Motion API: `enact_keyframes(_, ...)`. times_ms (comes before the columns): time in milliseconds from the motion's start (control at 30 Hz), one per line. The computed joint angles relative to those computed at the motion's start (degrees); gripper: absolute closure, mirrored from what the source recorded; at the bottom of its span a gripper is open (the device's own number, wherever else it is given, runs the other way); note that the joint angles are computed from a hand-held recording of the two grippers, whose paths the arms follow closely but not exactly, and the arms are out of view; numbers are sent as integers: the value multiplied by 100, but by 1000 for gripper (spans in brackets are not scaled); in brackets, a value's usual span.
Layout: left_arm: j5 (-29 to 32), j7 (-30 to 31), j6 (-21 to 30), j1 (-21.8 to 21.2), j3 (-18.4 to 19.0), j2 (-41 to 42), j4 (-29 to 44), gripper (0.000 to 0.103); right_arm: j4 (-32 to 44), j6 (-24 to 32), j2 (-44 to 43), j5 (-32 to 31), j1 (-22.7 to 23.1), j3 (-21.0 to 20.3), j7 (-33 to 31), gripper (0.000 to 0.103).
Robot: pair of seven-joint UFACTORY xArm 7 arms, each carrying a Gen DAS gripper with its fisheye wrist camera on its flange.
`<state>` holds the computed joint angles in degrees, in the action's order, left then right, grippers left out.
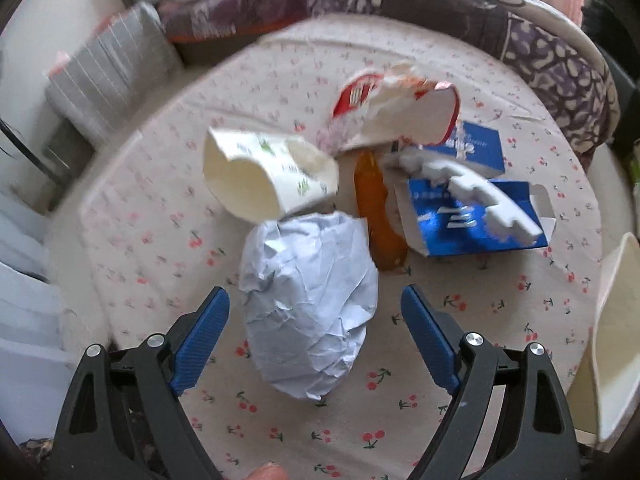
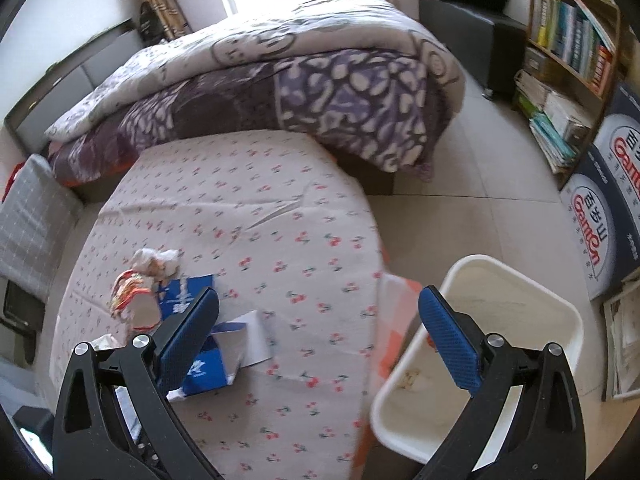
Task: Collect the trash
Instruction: 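Grasp the large white paper ball with the left tool while the right tool grasps the torn red cup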
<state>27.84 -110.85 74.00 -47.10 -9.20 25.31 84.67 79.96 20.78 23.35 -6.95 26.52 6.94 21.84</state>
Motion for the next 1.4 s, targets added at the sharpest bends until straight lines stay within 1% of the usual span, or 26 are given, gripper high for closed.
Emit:
enact_keyframes(33, -95, -65, -384, 97, -22, -148, -314, 18, 26, -5, 27, -19, 38, 6, 12, 7)
enact_keyframes(100, -292, -105, -819, 243, -69, -310, -698, 18, 98, -8, 96, -46, 105, 66, -62, 7)
enact_keyframes(167, -293, -224, -1298, 328, -75, -504, -1090, 19, 201, 33, 188, -10, 141, 164, -214, 7)
enact_keyframes(233, -156, -389, -1654, 354, -80, -688, -1405, 35, 305, 70, 286, 85, 164, 269, -372, 7)
enact_keyframes(267, -126, -357, -1818, 393, -106, -751, -1506, 43, 359, 77, 338, 142, 184, 313, -436, 7)
enact_keyframes(300, -84, -375, -1963, 414, -123, -833, -1614, 49, 396, 70, 377, 202, 197, 356, -505, 7)
enact_keyframes(333, -38, -436, -2048, 419, -139, -919, -1710, 51, 439, 73, 418, 260, 207, 392, -577, 7)
enact_keyframes(400, 27, -514, -2101, 434, -181, -1075, -1847, 57, 617, 138, 563, 435, 202, 540, -814, 7)
enact_keyframes(467, 138, -647, -2136, 454, -229, -1309, -2052, 59, 801, 229, 712, 617, 212, 660, -1030, 7)
enact_keyframes(600, 568, -995, -1926, 507, -383, -1840, -2334, 60, 1284, 496, 1083, 887, 311, 773, -1356, 7)
enact_keyframes(733, 1000, -1390, -1762, 695, -600, -2441, -2654, 60, 1801, 729, 1476, 1195, 382, 896, -1646, 7)
enact_keyframes(833, 1200, -1658, -1583, 876, -808, -2837, -2841, 60, 2121, 742, 1711, 1136, 604, 829, -1861, 7)
enact_keyframes(900, 1234, -1816, -1541, 980, -959, -3204, -3089, 60, 2294, 804, 1838, 1115, 711, 796, -1962, 7)
enact_keyframes(1000, 1282, -1997, -1563, 1199, -1143, -3613, -3346, 60, 2613, 993, 2071, 1092, 871, 699, -1947, 7)
enact_keyframes(1133, 1215, -2154, -1597, 1474, -1364, -3980, -3607, 60, 2941, 1174, 2343, 1222, 909, 696, -1893, 8)
enact_keyframes(1167, 1178, -2192, -1633, 1542, -1396, -4024, -3656, 59, 2994, 1170, 2390, 1236, 924, 688, -1885, 12)
enact_keyframes(1200, 1134, -2199, -1687, 1591, -1422, -4082, -3726, 59, 3071, 1197, 2448, 1244, 938, 689, -1894, 21)
enact_keyframes(1233, 1092, -2206, -1760, 1649, -1437, -4095, -3767, 59, 3174, 1275, 2521, 1279, 924, 730, -1943, 26)
enact_keyframes(1300, 1003, -2192, -1863, 1724, -1479, -4146, -3855, 59, 3299, 1409, 2621, 1398, 883, 812, -2026, 46)
enact_keyframes(1333, 973, -2178, -1896, 1762, -1500, -4145, -3873, 59, 3355, 1469, 2658, 1423, 906, 788, -1997, 46)
enact_keyframes(1400, 944, -2156, -1904, 1826, -1544, -4128, -3882, 59, 3309, 1378, 2646, 1422, 946, 735, -1988, 52)
